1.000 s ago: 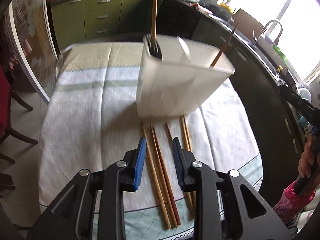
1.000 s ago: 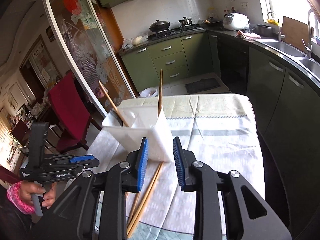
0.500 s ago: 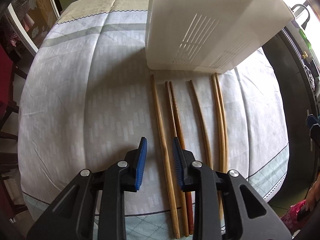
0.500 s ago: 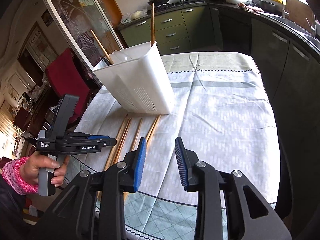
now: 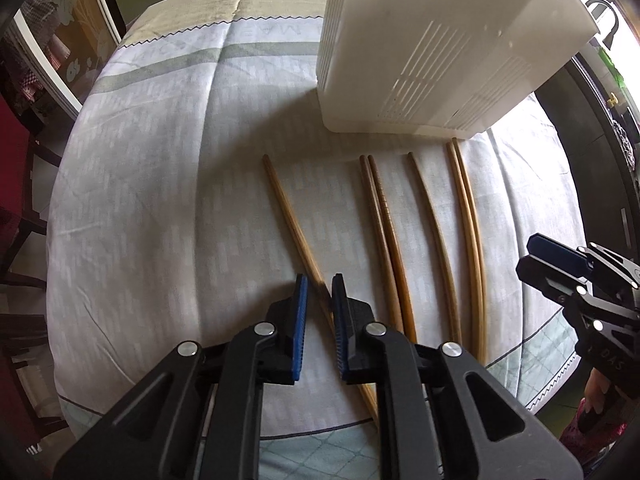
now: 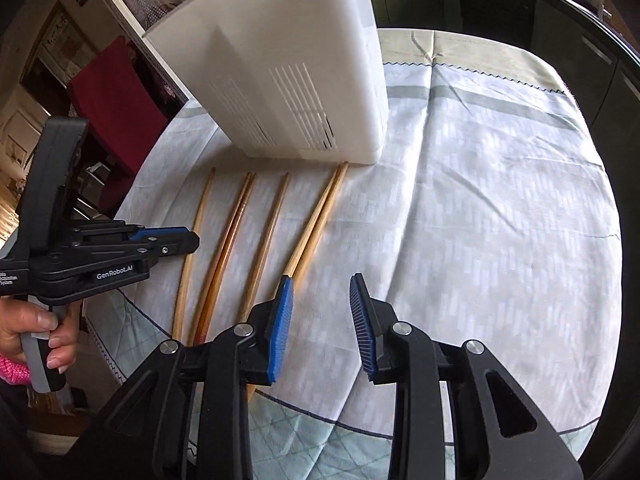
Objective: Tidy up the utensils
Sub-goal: 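Lower both grippers to the table and grasp one wooden chopstick each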
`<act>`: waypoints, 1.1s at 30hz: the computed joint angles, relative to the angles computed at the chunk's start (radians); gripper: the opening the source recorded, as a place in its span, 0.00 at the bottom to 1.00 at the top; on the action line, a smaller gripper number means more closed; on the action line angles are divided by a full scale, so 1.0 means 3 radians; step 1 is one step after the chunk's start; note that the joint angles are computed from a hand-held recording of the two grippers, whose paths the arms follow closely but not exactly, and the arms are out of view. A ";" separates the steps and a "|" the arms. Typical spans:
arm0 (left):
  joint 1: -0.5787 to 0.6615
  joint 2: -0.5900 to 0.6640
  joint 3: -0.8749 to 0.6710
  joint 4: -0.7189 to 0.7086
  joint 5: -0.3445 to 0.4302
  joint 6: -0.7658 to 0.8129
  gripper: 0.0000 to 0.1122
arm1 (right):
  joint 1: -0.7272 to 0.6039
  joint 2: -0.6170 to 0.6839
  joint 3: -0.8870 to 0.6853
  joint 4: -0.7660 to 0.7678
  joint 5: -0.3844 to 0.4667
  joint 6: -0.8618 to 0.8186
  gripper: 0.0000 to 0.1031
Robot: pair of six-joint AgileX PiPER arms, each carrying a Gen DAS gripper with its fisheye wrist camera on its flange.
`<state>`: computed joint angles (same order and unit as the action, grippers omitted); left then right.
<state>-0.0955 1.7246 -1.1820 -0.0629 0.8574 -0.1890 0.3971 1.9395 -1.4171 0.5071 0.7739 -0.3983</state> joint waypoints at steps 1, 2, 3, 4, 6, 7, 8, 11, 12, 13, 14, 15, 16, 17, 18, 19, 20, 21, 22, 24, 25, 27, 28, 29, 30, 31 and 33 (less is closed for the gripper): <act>0.0022 -0.0016 0.0016 0.0004 0.0004 0.0032 0.10 | 0.0041 0.0037 -0.0033 -0.0066 -0.0016 0.0067 0.29; 0.0056 -0.0037 0.0036 0.0001 0.0009 0.0077 0.10 | 0.0076 0.0081 -0.0080 -0.0137 -0.0016 0.0141 0.29; 0.0075 -0.0049 0.0049 0.0004 0.0013 0.0110 0.10 | 0.0104 0.0127 -0.0134 -0.0187 0.0004 0.0194 0.29; 0.0095 -0.0067 0.0070 -0.0004 0.0012 0.0146 0.10 | 0.0127 0.0170 -0.0187 -0.0224 0.0032 0.0237 0.29; 0.0145 -0.0087 0.0092 -0.0037 0.0010 0.0229 0.10 | 0.0166 0.0226 -0.0258 -0.0291 0.0055 0.0307 0.29; 0.0145 -0.0092 0.0097 -0.0039 0.0003 0.0247 0.10 | 0.0184 0.0244 -0.0284 -0.0317 0.0064 0.0334 0.29; 0.0166 -0.0106 0.0118 -0.0042 -0.0013 0.0292 0.10 | 0.0199 0.0259 -0.0307 -0.0341 0.0077 0.0360 0.29; 0.0157 -0.0152 0.0181 0.0005 -0.0053 0.0323 0.10 | 0.0274 0.0315 -0.0394 -0.0521 0.0099 0.0529 0.29; 0.0124 -0.0143 0.0164 0.0032 -0.0054 0.0296 0.10 | 0.0299 0.0336 -0.0418 -0.0580 0.0106 0.0585 0.29; 0.0047 -0.0135 0.0163 0.0074 -0.0072 0.0204 0.10 | 0.0327 0.0346 -0.0426 -0.0630 0.0096 0.0634 0.29; 0.0044 -0.0139 0.0168 0.0078 -0.0078 0.0213 0.10 | 0.0356 0.0354 -0.0444 -0.0707 0.0099 0.0702 0.29; -0.0006 -0.0117 0.0154 0.0099 -0.0093 0.0163 0.10 | 0.0377 0.0363 -0.0461 -0.0739 0.0102 0.0739 0.29; -0.0040 -0.0104 0.0151 0.0110 -0.0108 0.0127 0.10 | 0.0404 0.0378 -0.0481 -0.0775 0.0103 0.0783 0.29; -0.0048 -0.0104 0.0152 0.0110 -0.0114 0.0123 0.10 | 0.0467 0.0400 -0.0512 -0.0839 0.0097 0.0864 0.29; -0.0065 -0.0100 0.0151 0.0118 -0.0121 0.0110 0.10 | 0.0510 0.0415 -0.0544 -0.0904 0.0100 0.0924 0.29; -0.0071 -0.0102 0.0154 0.0128 -0.0128 0.0113 0.10 | 0.0561 0.0433 -0.0573 -0.0986 0.0106 0.0990 0.29; -0.0088 -0.0104 0.0162 0.0143 -0.0138 0.0095 0.10 | 0.0613 0.0470 -0.0623 -0.1064 0.0121 0.1048 0.30; -0.0095 -0.0108 0.0167 0.0152 -0.0145 0.0092 0.10 | 0.0667 0.0503 -0.0675 -0.1166 0.0131 0.1126 0.30; -0.0099 -0.0113 0.0176 0.0157 -0.0149 0.0096 0.10 | 0.0728 0.0540 -0.0737 -0.1303 0.0148 0.1223 0.30; -0.0100 -0.0117 0.0177 0.0151 -0.0149 0.0106 0.10 | 0.0774 0.0596 -0.0838 -0.1440 0.0191 0.1310 0.29; -0.0096 -0.0119 0.0180 0.0147 -0.0153 0.0114 0.10 | 0.0801 0.0637 -0.0909 -0.1502 0.0224 0.1358 0.28; -0.0100 -0.0122 0.0190 0.0149 -0.0171 0.0130 0.10 | 0.0829 0.0715 -0.1046 -0.1556 0.0291 0.1412 0.24; -0.0106 -0.0123 0.0191 0.0157 -0.0176 0.0130 0.10 | 0.0843 0.0744 -0.1095 -0.1564 0.0314 0.1431 0.23; -0.0107 -0.0120 0.0190 0.0155 -0.0180 0.0133 0.10 | 0.0850 0.0771 -0.1141 -0.1563 0.0328 0.1439 0.18; -0.0102 -0.0118 0.0190 0.0143 -0.0184 0.0148 0.09 | 0.0850 0.0800 -0.1185 -0.1555 0.0338 0.1440 0.13; -0.0092 -0.0115 0.0188 0.0123 -0.0187 0.0169 0.09 | 0.0840 0.0821 -0.1223 -0.1523 0.0352 0.1443 0.13; -0.0069 -0.0107 0.0175 0.0071 -0.0183 0.0217 0.08 | 0.0789 0.0829 -0.1233 -0.1358 0.0353 0.1401 0.10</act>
<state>-0.1163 1.6927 -1.1295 -0.0418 0.8025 -0.1240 0.6337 2.1882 -1.7870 0.0998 0.8799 0.0218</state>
